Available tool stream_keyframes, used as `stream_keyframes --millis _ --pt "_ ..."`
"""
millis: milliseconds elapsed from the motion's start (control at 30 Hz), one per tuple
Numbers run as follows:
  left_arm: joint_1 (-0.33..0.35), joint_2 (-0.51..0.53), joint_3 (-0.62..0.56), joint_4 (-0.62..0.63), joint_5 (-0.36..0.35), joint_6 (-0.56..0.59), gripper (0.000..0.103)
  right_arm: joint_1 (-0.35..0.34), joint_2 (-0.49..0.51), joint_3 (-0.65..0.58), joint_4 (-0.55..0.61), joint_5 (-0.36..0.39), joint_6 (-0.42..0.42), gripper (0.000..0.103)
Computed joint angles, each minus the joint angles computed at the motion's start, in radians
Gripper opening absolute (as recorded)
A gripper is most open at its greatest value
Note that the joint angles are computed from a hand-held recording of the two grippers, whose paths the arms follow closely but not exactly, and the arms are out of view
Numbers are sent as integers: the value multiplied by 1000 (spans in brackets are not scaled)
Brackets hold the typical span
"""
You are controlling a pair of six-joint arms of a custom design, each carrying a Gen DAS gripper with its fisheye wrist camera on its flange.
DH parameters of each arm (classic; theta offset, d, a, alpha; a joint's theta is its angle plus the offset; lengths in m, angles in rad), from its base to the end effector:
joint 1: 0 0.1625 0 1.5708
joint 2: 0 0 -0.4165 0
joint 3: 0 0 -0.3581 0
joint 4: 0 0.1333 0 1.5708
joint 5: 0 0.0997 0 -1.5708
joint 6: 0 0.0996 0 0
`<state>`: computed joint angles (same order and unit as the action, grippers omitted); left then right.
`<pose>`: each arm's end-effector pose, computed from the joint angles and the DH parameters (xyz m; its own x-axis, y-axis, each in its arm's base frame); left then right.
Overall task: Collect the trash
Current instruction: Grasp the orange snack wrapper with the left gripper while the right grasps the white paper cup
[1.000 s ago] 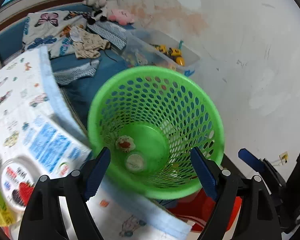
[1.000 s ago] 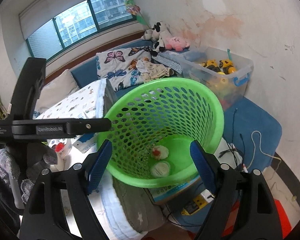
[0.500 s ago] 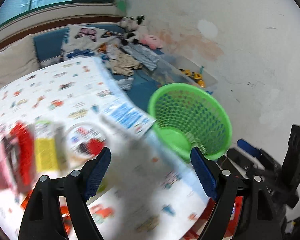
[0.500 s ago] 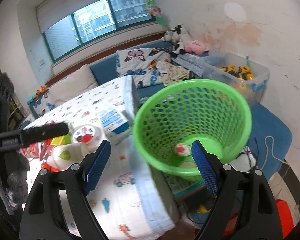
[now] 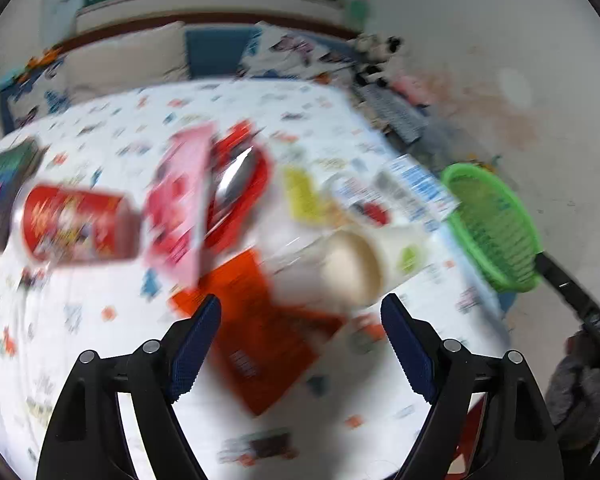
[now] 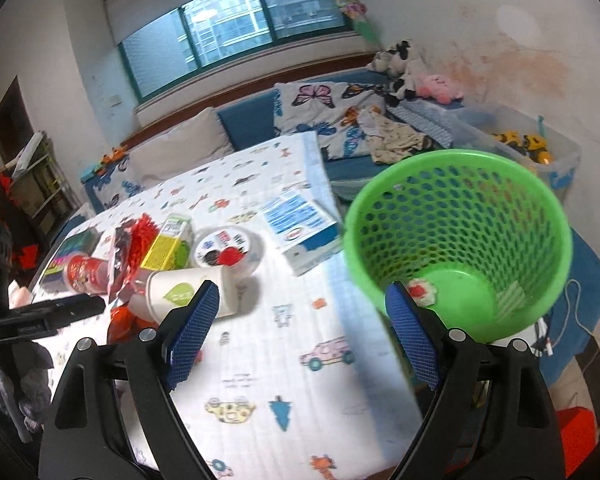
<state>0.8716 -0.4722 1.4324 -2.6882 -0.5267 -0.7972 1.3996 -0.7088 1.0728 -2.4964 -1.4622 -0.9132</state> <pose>-0.2714 -0.6636 0.0247 -0.7844 -0.3871 -0.4846 0.1066 0.6855 -0.7202 0.0078 -0.8010 0.2754 -0.7189 -0.5914 0.3654 -0.6949 0.5988 -0.3981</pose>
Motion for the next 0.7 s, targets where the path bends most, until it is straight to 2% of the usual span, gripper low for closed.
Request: stream_keyframes --millis 133,233,300,400,633,700 --pt "27 -25 36 90 -27 -148 79 7 8 -2 21 2 -3 85" --pt "43 -24 35 119 -52 -198 79 12 10 3 28 -1 -13 85" --pt "58 -25 33 113 -79 -217 84 14 12 5 27 -7 -19 85" --pt "71 -18 20 114 -98 -237 84 16 18 -4 42 -15 -20 85" --pt "72 1 -16 198 -77 -287 83 24 28 -5 66 -31 -50 85" --pt "72 1 -21 210 -75 -286 79 27 32 -10 83 -33 -68 85"
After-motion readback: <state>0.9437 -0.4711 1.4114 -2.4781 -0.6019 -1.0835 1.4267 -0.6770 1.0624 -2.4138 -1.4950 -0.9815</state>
